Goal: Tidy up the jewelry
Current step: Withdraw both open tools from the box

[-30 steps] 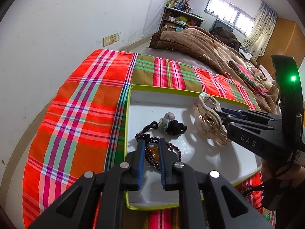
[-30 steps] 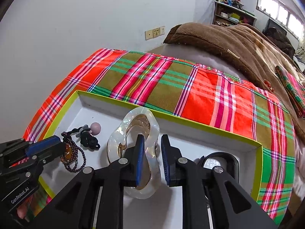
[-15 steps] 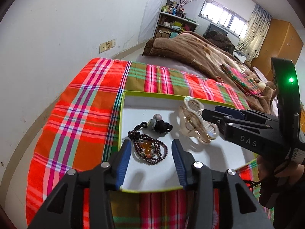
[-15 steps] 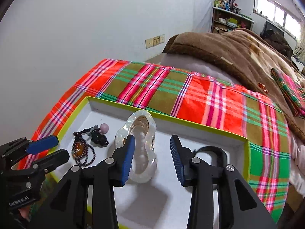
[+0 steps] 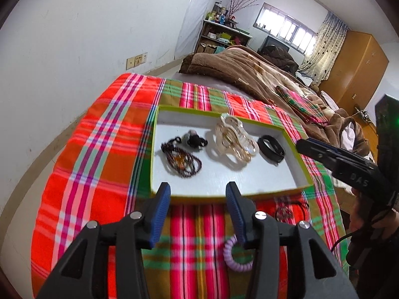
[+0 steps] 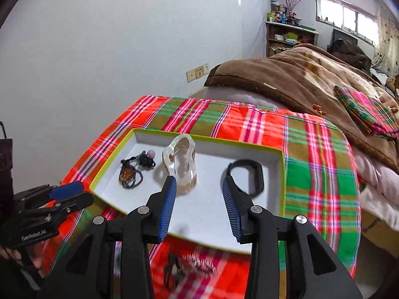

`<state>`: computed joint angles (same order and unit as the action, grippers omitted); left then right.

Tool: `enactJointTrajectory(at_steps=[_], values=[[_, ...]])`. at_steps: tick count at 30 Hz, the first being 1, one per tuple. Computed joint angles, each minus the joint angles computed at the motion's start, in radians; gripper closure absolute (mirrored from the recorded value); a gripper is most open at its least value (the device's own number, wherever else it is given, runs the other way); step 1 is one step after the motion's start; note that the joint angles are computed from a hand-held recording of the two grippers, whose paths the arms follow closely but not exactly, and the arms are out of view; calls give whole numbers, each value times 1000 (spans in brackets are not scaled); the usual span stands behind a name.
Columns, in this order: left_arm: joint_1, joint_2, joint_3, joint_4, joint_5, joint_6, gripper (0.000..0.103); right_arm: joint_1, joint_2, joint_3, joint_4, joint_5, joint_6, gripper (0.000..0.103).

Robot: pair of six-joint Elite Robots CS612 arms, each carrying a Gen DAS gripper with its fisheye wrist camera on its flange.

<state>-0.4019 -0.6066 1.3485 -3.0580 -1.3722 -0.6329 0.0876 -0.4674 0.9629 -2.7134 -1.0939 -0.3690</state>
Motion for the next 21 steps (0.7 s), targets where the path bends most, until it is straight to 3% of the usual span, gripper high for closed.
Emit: enactJointTrajectory(at_steps=[8,15,21], values=[[-8,-10,43,-12,-32,-23,55,-24,-54,126,-48,45,-16,63],[-16,-14,67,-8,-49,-41,55,-28,-73,185,-38,90,-99,63],[-17,-16,80,-5,-51,-60,55,-13,-71,195,-30,48,-146,63]])
